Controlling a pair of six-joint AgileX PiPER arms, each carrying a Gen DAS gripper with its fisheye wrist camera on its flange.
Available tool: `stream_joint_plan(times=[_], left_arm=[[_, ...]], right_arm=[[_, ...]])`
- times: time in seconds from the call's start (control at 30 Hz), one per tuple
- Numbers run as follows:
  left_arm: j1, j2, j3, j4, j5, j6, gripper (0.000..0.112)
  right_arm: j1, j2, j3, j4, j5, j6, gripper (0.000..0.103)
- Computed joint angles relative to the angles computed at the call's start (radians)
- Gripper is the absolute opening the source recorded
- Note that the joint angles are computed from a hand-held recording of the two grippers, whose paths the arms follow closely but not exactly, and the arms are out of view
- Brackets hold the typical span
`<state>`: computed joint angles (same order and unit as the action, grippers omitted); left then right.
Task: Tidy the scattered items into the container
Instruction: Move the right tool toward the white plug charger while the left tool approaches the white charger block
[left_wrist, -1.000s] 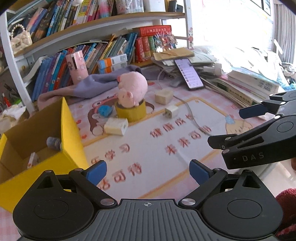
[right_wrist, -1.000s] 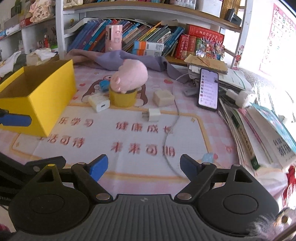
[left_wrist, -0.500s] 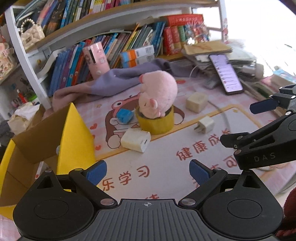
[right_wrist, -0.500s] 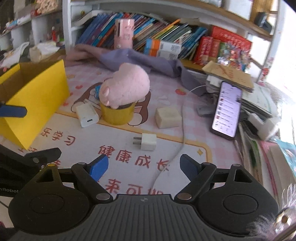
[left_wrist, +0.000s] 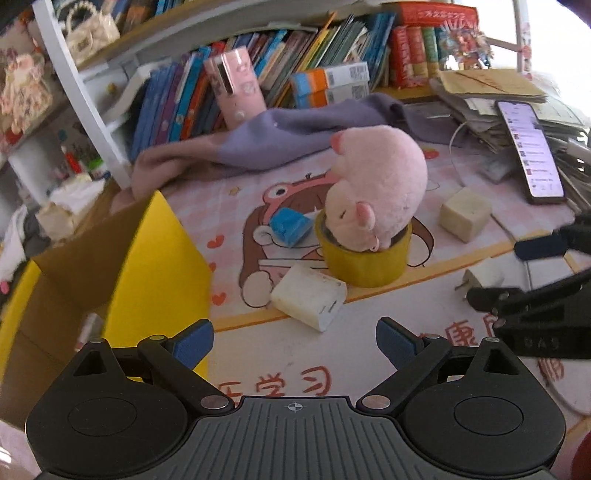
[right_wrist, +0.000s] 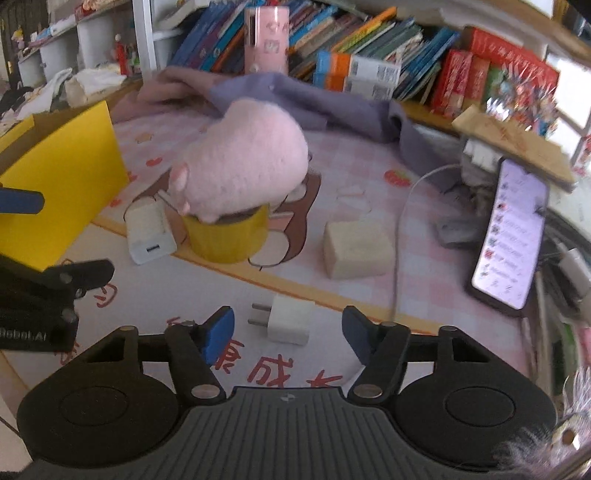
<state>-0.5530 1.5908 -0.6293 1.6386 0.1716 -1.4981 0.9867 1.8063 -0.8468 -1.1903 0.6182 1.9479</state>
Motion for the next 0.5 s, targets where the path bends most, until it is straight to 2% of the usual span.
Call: stream_joint_plan(times=[0.07,0.17,0.37,0.5], left_arm=[[-0.003,0.04,-0.038,-0.124,-0.002,0.112,0.093],[-0.011,0.107,-0.104,-0.234,0.014,0.203,0.09],[-0.004,0.229,-0.234,-0.495,0.037,0.418,0.089],[0.004,0.292,-0.304,-0.683,0.057,0.575,0.084]], right_arm=[[-0.029,0.009,0.004,-0.018,-0.039,0.001,0.06],[-0.074,0.017,0.012,-0.045,-0.096,-0.002,0.058],[-0.146,0.037,0.017,-0.06,-0.199,-0.04,0.046],[-0.163,0.047,0.018,-0.101,-0.227,-0.029,0.044]])
